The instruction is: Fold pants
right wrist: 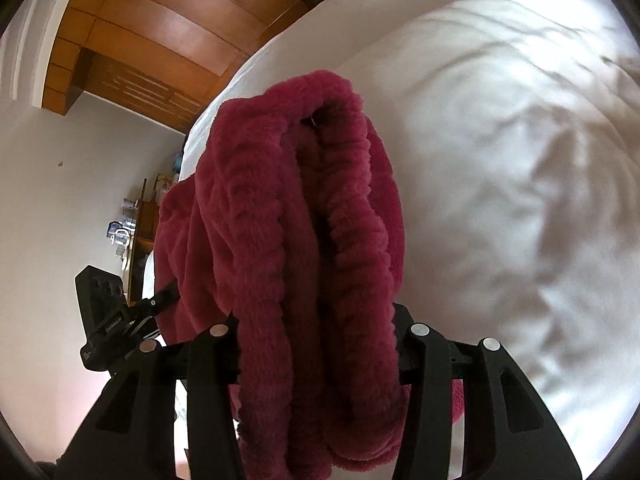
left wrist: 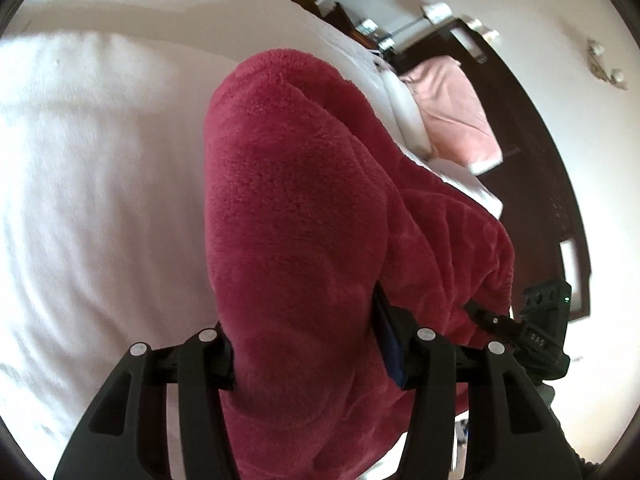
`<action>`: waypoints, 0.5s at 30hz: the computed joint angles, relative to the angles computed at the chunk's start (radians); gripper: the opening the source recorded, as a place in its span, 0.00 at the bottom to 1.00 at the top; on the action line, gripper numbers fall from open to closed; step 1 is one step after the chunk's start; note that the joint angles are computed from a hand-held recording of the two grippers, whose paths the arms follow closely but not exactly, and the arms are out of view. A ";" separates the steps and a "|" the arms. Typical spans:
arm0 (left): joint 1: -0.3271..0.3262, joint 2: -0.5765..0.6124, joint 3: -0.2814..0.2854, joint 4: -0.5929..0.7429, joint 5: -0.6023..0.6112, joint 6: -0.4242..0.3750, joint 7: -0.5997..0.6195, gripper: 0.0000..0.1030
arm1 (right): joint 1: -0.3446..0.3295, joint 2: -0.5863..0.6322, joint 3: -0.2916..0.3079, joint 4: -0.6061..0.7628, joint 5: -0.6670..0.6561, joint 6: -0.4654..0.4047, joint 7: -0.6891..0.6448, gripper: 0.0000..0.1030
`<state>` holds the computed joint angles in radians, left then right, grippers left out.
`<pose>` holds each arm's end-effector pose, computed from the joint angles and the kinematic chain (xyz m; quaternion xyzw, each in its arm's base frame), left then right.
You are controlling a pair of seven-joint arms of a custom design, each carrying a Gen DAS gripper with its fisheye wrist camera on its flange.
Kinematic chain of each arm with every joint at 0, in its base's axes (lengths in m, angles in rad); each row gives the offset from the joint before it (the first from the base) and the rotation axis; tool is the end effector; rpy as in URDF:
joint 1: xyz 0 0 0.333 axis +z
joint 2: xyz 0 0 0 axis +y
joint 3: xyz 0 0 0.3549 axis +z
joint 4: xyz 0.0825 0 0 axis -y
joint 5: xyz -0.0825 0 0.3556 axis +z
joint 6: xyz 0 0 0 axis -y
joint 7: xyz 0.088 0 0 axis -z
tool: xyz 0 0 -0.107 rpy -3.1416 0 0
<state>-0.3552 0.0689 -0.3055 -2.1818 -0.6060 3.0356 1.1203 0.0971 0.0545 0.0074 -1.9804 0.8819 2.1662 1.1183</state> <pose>0.4742 -0.3088 0.4988 0.7601 -0.5166 0.3888 0.0652 0.5580 0.0889 0.5157 -0.6842 0.6266 0.1630 0.3358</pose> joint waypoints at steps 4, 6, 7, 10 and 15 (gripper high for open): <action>-0.026 0.048 0.075 0.040 0.226 -0.016 -0.218 0.50 | -0.011 0.106 0.013 0.111 -0.013 -0.032 -0.007 0.45; -0.031 0.075 0.100 0.065 0.297 -0.030 -0.287 0.50 | -0.021 0.160 0.028 0.172 -0.026 -0.047 -0.003 0.45; -0.032 0.089 0.111 0.081 0.326 -0.038 -0.314 0.51 | -0.028 0.174 0.035 0.186 -0.030 -0.052 -0.005 0.45; -0.029 0.128 0.128 0.115 0.376 -0.053 -0.364 0.51 | -0.045 0.232 0.055 0.242 -0.048 -0.065 -0.006 0.45; -0.046 0.180 0.171 0.161 0.469 -0.097 -0.438 0.52 | -0.068 0.338 0.086 0.354 -0.103 -0.077 0.034 0.46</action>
<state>-0.4013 0.2493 -0.1350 -2.0208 -0.1365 2.9384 0.6821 0.0291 0.3921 0.0937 -1.6265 0.7789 2.0896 1.1522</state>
